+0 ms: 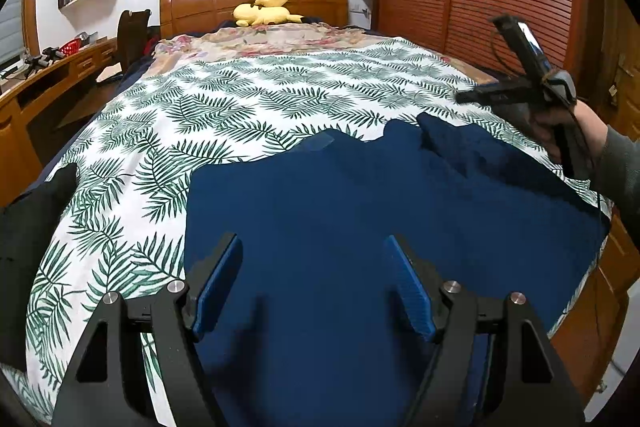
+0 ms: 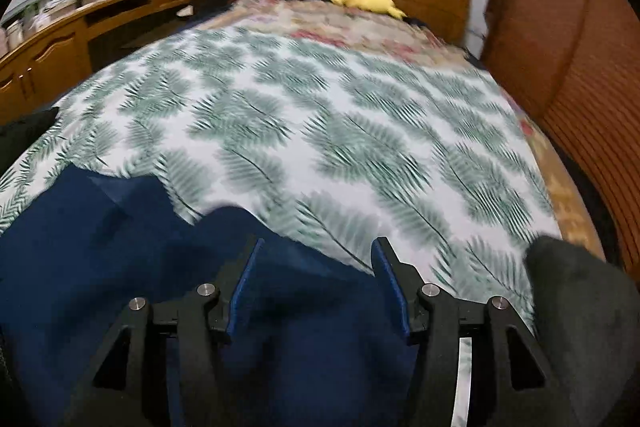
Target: Fold large clothes
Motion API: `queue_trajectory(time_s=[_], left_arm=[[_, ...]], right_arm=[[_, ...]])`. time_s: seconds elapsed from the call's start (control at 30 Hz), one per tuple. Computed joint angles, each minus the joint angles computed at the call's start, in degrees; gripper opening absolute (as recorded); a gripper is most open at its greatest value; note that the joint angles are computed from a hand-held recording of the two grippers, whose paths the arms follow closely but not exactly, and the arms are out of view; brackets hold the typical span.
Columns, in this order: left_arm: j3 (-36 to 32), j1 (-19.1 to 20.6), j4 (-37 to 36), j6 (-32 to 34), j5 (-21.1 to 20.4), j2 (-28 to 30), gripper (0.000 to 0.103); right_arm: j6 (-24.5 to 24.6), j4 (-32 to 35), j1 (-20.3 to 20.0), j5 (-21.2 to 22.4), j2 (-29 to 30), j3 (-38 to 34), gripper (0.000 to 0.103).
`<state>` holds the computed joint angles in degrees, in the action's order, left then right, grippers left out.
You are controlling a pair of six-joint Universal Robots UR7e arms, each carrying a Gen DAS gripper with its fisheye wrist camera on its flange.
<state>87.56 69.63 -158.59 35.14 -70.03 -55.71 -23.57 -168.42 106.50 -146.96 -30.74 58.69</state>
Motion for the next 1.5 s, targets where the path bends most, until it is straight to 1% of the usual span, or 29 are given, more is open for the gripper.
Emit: queue_trajectory(time_s=[0.03, 0.1, 0.17, 0.23, 0.3, 0.4, 0.43, 0.47, 0.5, 0.53, 0.57, 0.6, 0.63, 0.67, 0.7, 0.73, 0.8, 0.83, 0.87, 0.9, 0.93, 0.97, 1.0, 1.07, 1.17, 1.33, 1.5], left_arm=[[0.5, 0.0, -0.3, 0.0, -0.2, -0.3, 0.075], [1.1, 0.0, -0.4, -0.2, -0.3, -0.6, 0.075], [1.7, 0.0, -0.4, -0.4, -0.3, -0.9, 0.075], [2.1, 0.0, -0.3, -0.7, -0.2, -1.1, 0.075], [2.4, 0.0, -0.3, -1.1, 0.0, -1.2, 0.075], [3.4, -0.1, -0.6, -1.0, 0.1, -1.9, 0.075], [3.6, -0.1, -0.7, -0.9, 0.2, -2.0, 0.075], [3.9, -0.2, -0.8, -1.0, 0.3, -2.2, 0.075], [4.2, -0.2, -0.8, -1.1, 0.3, -2.4, 0.075], [4.3, -0.2, -0.9, -1.2, 0.4, -2.4, 0.075], [4.4, -0.2, -0.9, -1.2, 0.5, -2.5, 0.075], [4.5, -0.2, -0.9, -1.1, 0.5, -2.6, 0.075], [4.5, -0.1, -0.9, -1.2, 0.5, -2.6, 0.075], [4.5, -0.1, -0.7, -1.3, 0.5, -2.7, 0.075], [4.6, -0.1, -0.6, -1.4, 0.5, -2.7, 0.075], [4.6, -0.1, -0.6, -1.5, 0.5, -2.8, 0.075], [4.7, -0.1, -0.5, -1.6, 0.5, -3.0, 0.075], [4.9, 0.0, -0.5, -1.6, 0.4, -3.1, 0.075], [5.0, -0.1, -0.5, -1.6, 0.2, -3.3, 0.075], [5.2, -0.1, -0.5, -1.7, 0.2, -3.5, 0.075], [5.3, -0.2, -0.5, -1.7, 0.2, -3.7, 0.075], [5.5, -0.2, -0.5, -1.7, 0.3, -3.8, 0.075], [5.8, -0.4, -0.7, -1.6, 0.4, -4.1, 0.075], [5.9, -0.6, -0.7, -1.4, 0.4, -4.3, 0.075], [6.5, -0.9, -1.1, -1.0, 0.3, -4.9, 0.075], [7.4, -1.3, -1.6, -0.7, -0.4, -5.8, 0.075], [8.1, -1.5, -2.0, -0.5, -0.3, -6.3, 0.075]], right_arm=[[2.0, 1.3, -0.3, -0.1, -1.4, 1.6, 0.057], [6.4, 3.5, -1.7, 1.0, -4.9, 5.9, 0.057], [13.1, 8.0, -3.1, 3.4, -8.2, 9.2, 0.057], [17.9, 11.4, -4.5, 5.9, -9.5, 9.4, 0.057], [20.3, 12.5, -5.2, 7.0, -10.1, 9.9, 0.057], [21.9, 14.7, -6.0, 8.1, -9.9, 9.1, 0.057], [23.0, 15.3, -5.5, 7.9, -9.5, 9.1, 0.057], [22.9, 15.1, -5.6, 8.6, -9.6, 9.2, 0.051], [22.5, 14.7, -5.6, 10.1, -10.0, 9.8, 0.023], [20.4, 13.0, -5.5, 10.6, -10.0, 10.0, 0.006], [17.0, 8.9, -5.0, 8.7, -9.5, 10.5, 0.003], [13.4, 3.4, -4.3, 4.7, -8.3, 10.2, 0.003], [12.2, -0.1, -3.8, 1.8, -7.5, 9.9, 0.003], [12.8, -1.2, -3.6, 0.4, -7.5, 9.9, 0.003], [13.9, -0.4, -3.6, -0.2, -7.8, 9.9, 0.003], [13.7, -0.2, -3.5, -0.4, -8.1, 10.2, 0.003], [10.2, -3.0, -3.0, -0.9, -8.1, 10.8, 0.003], [9.3, -3.4, -2.7, -1.4, -8.3, 11.2, 0.005], [9.4, -3.3, -2.3, -1.6, -8.7, 11.7, 0.013], [9.3, -3.3, -1.9, -1.8, -9.1, 12.5, 0.023], [8.4, -4.3, -1.5, -1.6, -9.6, 13.8, 0.029], [6.6, -6.1, -0.9, -0.8, -10.2, 15.4, 0.04], [5.3, -7.3, -0.1, -0.2, -10.9, 17.0, 0.048], [3.8, -9.4, 1.3, 0.0, -11.8, 20.3, 0.054], [3.8, -11.3, 3.3, 0.4, -13.3, 25.8, 0.054], [7.6, -12.5, 5.9, 1.8, -15.4, 33.7, 0.054], [10.9, -13.0, 7.7, 1.8, -16.6, 38.6, 0.054]])
